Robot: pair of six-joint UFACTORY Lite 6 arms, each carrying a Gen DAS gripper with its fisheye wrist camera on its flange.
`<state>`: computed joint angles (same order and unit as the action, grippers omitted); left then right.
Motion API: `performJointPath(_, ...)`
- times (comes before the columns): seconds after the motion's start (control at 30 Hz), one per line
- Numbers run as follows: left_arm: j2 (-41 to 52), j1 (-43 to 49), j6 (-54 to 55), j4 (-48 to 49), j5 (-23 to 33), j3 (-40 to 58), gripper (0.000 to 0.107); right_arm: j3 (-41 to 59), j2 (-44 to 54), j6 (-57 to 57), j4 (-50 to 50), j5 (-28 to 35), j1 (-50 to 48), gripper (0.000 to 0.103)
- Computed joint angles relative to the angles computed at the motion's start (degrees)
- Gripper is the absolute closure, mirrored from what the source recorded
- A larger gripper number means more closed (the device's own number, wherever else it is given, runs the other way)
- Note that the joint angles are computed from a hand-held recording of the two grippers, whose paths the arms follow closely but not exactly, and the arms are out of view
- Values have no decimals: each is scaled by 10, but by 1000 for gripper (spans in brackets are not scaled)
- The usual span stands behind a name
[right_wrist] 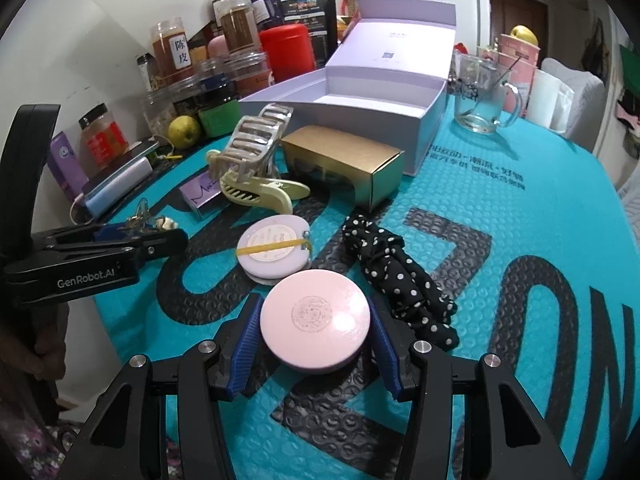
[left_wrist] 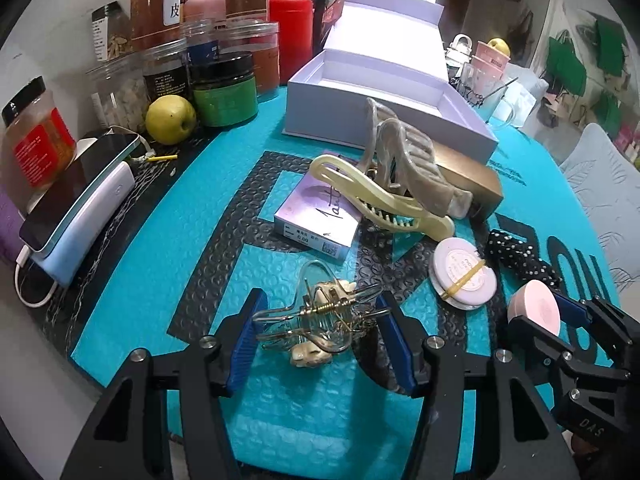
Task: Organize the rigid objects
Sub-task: 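Grasp the gold metal hair clip with the left gripper while the right holds the compact, then lift and carry the gold clip and pink compact into the white box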
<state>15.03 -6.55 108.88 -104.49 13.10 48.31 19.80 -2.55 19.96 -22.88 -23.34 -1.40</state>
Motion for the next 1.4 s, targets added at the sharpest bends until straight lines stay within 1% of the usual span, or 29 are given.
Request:
performJointPath(0.2,-55,-1,34,-24,9,-34,51,-25,-55,41,-33,11,0,52)
performJointPath(0.33,-87,-5,18,-5,15,-42,51,-38,-95,59,-53,22,1,52)
performJointPath(0.43,-101,-11,-2,18,14,-38,51,-37,-120,100,-101,34,-3,52)
performJointPath(0.57,-109,-15,-95,109,22,-17,51,-23,-138,197,-211,39,-17,52)
performJointPath(0.7,-112,-24,-123,135,23,3,51,-2,-149,277,-301,45,-28,52)
performJointPath(0.8,-97,-26,-188,196,37,36,51,24,-141,356,-381,43,-41,52)
performJointPath(0.87,-86,-30,-206,212,38,56,51,42,-128,399,-430,32,-51,52)
performJointPath(1.07,-50,-42,-287,285,43,124,51,99,-93,446,-493,36,-58,52)
performJointPath(1.2,-12,-51,-338,327,47,189,51,155,-59,502,-565,24,-70,52)
performJointPath(1.4,55,-64,-431,413,58,301,51,246,0,548,-630,15,-80,52)
